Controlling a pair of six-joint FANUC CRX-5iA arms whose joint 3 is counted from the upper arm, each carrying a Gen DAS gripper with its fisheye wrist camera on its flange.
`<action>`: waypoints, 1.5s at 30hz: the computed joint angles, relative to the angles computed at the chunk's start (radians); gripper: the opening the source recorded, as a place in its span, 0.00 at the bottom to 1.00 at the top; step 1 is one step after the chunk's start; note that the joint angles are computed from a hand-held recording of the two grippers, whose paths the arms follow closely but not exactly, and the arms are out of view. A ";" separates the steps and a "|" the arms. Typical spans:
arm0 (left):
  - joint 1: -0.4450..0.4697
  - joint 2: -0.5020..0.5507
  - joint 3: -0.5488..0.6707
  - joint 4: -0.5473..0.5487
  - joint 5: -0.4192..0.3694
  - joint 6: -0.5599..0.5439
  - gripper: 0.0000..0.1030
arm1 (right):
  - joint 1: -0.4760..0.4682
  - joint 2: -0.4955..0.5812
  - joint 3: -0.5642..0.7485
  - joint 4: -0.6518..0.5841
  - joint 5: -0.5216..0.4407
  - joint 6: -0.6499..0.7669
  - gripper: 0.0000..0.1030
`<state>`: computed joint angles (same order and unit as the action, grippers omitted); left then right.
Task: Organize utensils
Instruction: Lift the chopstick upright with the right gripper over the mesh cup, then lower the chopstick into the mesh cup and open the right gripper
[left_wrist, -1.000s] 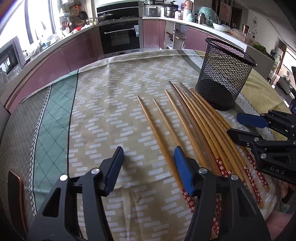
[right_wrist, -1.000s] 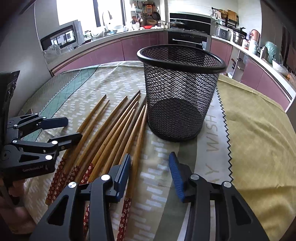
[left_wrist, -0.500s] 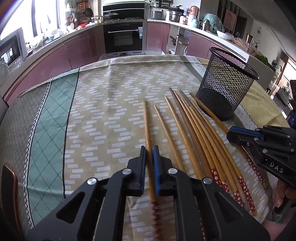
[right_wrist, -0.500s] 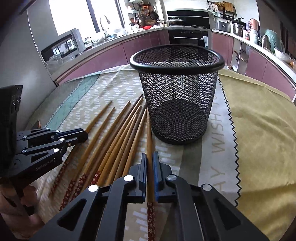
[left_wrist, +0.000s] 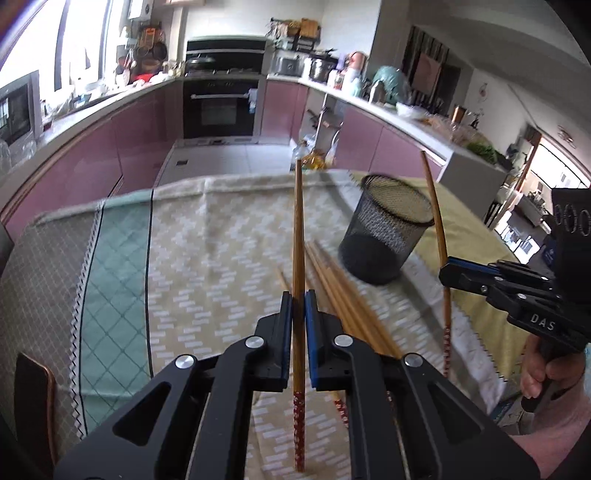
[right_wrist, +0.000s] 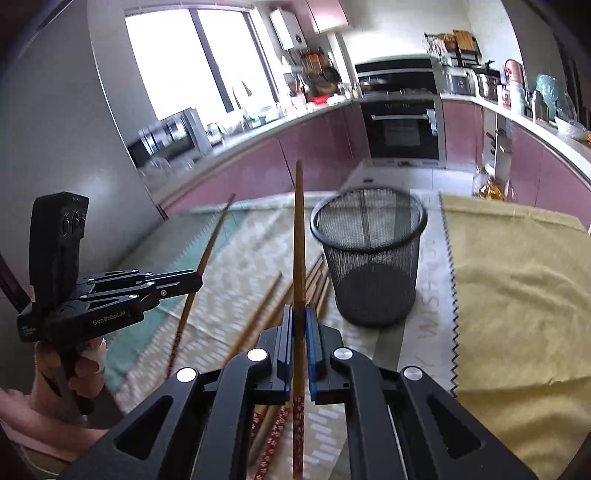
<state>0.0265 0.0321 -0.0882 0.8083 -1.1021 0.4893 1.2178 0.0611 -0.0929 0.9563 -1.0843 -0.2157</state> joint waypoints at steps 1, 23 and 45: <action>0.007 -0.001 0.003 0.031 -0.020 -0.019 0.07 | -0.001 -0.005 -0.002 0.011 0.001 -0.003 0.05; -0.110 0.064 0.179 0.339 -0.008 -0.042 0.07 | -0.091 -0.055 0.017 0.255 -0.015 0.038 0.05; -0.256 0.221 0.329 0.022 0.021 0.127 0.07 | -0.206 0.005 0.090 -0.107 0.036 0.205 0.06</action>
